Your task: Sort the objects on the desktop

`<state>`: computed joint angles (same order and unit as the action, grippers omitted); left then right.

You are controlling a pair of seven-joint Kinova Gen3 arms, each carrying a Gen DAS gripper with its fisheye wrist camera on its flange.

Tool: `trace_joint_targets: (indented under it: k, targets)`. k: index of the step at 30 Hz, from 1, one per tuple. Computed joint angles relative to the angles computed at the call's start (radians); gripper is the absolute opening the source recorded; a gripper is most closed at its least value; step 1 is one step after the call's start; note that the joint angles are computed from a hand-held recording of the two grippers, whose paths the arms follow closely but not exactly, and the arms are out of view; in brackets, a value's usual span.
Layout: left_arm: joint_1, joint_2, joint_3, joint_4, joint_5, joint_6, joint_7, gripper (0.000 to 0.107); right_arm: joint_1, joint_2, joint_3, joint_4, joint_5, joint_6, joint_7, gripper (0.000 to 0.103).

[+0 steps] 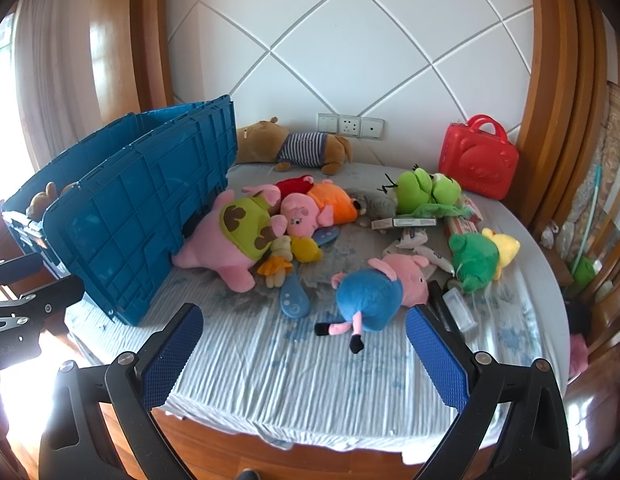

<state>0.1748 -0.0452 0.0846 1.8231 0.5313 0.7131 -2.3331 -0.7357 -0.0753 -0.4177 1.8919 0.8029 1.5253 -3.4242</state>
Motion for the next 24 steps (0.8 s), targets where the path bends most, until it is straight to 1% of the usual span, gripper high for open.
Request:
trace_joint_targets:
  k: [24]
  targets:
    - [0.01,0.026,0.019,-0.034,-0.041,0.008,0.051,0.083,0.018,-0.012,0.003,0.011,-0.002,-0.009,0.016,0.103]
